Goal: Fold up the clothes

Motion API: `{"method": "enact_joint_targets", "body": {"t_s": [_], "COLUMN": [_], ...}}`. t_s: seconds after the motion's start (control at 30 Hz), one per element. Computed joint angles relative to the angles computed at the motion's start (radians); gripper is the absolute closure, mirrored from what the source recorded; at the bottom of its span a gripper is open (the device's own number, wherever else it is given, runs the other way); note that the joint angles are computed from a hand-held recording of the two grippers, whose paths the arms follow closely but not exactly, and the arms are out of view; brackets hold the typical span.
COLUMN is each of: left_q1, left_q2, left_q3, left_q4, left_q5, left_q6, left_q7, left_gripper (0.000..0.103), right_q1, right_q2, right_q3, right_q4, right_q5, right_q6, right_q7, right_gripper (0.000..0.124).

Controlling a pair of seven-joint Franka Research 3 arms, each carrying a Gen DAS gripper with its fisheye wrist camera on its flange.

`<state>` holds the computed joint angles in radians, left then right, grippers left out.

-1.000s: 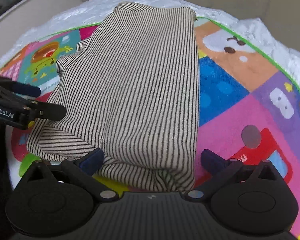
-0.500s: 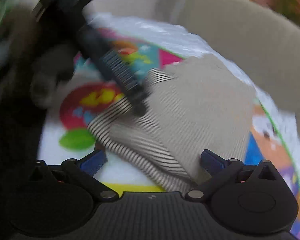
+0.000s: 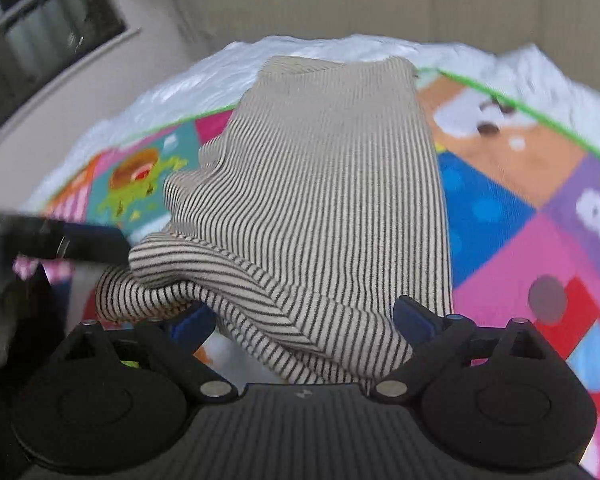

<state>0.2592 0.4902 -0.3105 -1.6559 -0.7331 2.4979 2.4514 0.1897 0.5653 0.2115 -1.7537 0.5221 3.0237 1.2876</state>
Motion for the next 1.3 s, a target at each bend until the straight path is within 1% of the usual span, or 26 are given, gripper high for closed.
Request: {"method": "enact_joint_targets", "body": {"t_s": [0.1,0.13,0.2,0.27,0.3,0.4,0.5,0.57,0.63,0.7,0.77,0.8,0.83,0.87,0.9,0.97,1.03,1.07,1.1,1.13,1.17,1.2,1.23,1.3], "left_q1": [-0.003,-0.014,-0.044,-0.075,-0.081,-0.067,-0.045,-0.035,-0.025,-0.02,-0.018,-0.017,-0.015,-0.013,-0.011,-0.009,-0.007,-0.005,-0.001,0.007,0.018,0.032,0.054,0.101], "left_q2": [-0.021,-0.024,-0.024,-0.009,0.001,0.025,0.029,0.027,0.023,0.023,0.023,0.022,0.021,0.02,0.02,0.02,0.021,0.022,0.022,0.023,0.025,0.025,0.024,0.024], "left_q3": [-0.016,-0.01,0.008,0.031,0.036,0.022,-0.005,-0.019,-0.03,-0.035,-0.038,-0.039,-0.041,-0.043,-0.045,-0.045,-0.046,-0.047,-0.049,-0.054,-0.059,-0.067,-0.082,-0.111], "left_q4": [-0.033,-0.04,-0.05,-0.043,-0.036,-0.017,-0.019,-0.025,-0.031,-0.031,-0.032,-0.033,-0.035,-0.036,-0.037,-0.035,-0.032,-0.029,-0.027,-0.023,-0.017,-0.011,-0.007,0.004], "left_q5": [0.014,0.029,0.075,0.138,0.161,0.182,0.186,0.188,0.184,0.18,0.178,0.177,0.176,0.173,0.17,0.166,0.161,0.157,0.15,0.135,0.114,0.084,0.033,-0.099], "left_q6": [0.0,0.009,0.035,0.062,0.071,0.096,0.114,0.126,0.13,0.129,0.129,0.131,0.134,0.136,0.136,0.133,0.129,0.125,0.121,0.112,0.099,0.087,0.078,0.059], "left_q7": [0.095,0.103,0.089,0.035,0.012,-0.029,-0.032,-0.025,-0.022,-0.023,-0.025,-0.024,-0.02,-0.016,-0.014,-0.013,-0.012,-0.01,-0.008,-0.006,-0.003,0.002,0.016,0.055], "left_gripper": [0.0,0.0,0.0,0.0,0.0,0.0,0.0,0.0,0.0,0.0,0.0,0.0,0.0,0.0,0.0,0.0,0.0,0.0,0.0,0.0,0.0,0.0,0.0,0.0], "right_q1": [-0.077,-0.09,-0.088,-0.035,0.0,0.146,0.2,0.276,0.319,0.382,0.453,0.499,0.537,0.55,0.562,0.576,0.608,0.615,0.609,0.599,0.571,0.544,0.52,0.482], "right_q2": [0.002,0.002,0.006,-0.01,-0.023,-0.058,-0.088,-0.091,-0.077,-0.045,-0.01,0.008,0.027,0.037,0.047,0.062,0.087,0.092,0.092,0.09,0.079,0.067,0.051,0.014], "right_q3": [0.078,0.09,0.084,0.029,-0.01,-0.172,-0.223,-0.302,-0.341,-0.402,-0.477,-0.528,-0.569,-0.58,-0.591,-0.603,-0.638,-0.645,-0.637,-0.625,-0.592,-0.562,-0.535,-0.492], "right_q4": [0.004,0.005,0.016,0.01,-0.005,-0.053,-0.11,-0.134,-0.127,-0.106,-0.092,-0.088,-0.081,-0.072,-0.062,-0.049,-0.041,-0.043,-0.035,-0.026,-0.015,-0.006,-0.005,-0.012], "right_q5": [0.082,0.102,0.112,0.061,0.013,-0.181,-0.301,-0.398,-0.468,-0.528,-0.569,-0.577,-0.57,-0.558,-0.546,-0.536,-0.544,-0.545,-0.537,-0.529,-0.521,-0.52,-0.526,-0.541], "right_q6": [-0.015,-0.025,-0.046,-0.063,-0.062,-0.041,0.035,0.079,0.08,0.093,0.135,0.162,0.182,0.184,0.186,0.185,0.204,0.214,0.201,0.184,0.154,0.124,0.101,0.057], "right_q7": [-0.028,-0.04,-0.059,-0.064,-0.072,-0.033,-0.056,-0.06,-0.084,-0.084,-0.077,-0.068,-0.062,-0.068,-0.074,-0.101,-0.143,-0.167,-0.184,-0.201,-0.215,-0.225,-0.235,-0.24], "right_gripper": [0.028,0.028,0.028,0.027,0.027,0.025,0.023,0.023,0.023,0.023,0.026,0.031,0.041,0.048,0.058,0.061,0.061,0.063,0.077,0.086,0.087,0.092,0.096,0.1]}}
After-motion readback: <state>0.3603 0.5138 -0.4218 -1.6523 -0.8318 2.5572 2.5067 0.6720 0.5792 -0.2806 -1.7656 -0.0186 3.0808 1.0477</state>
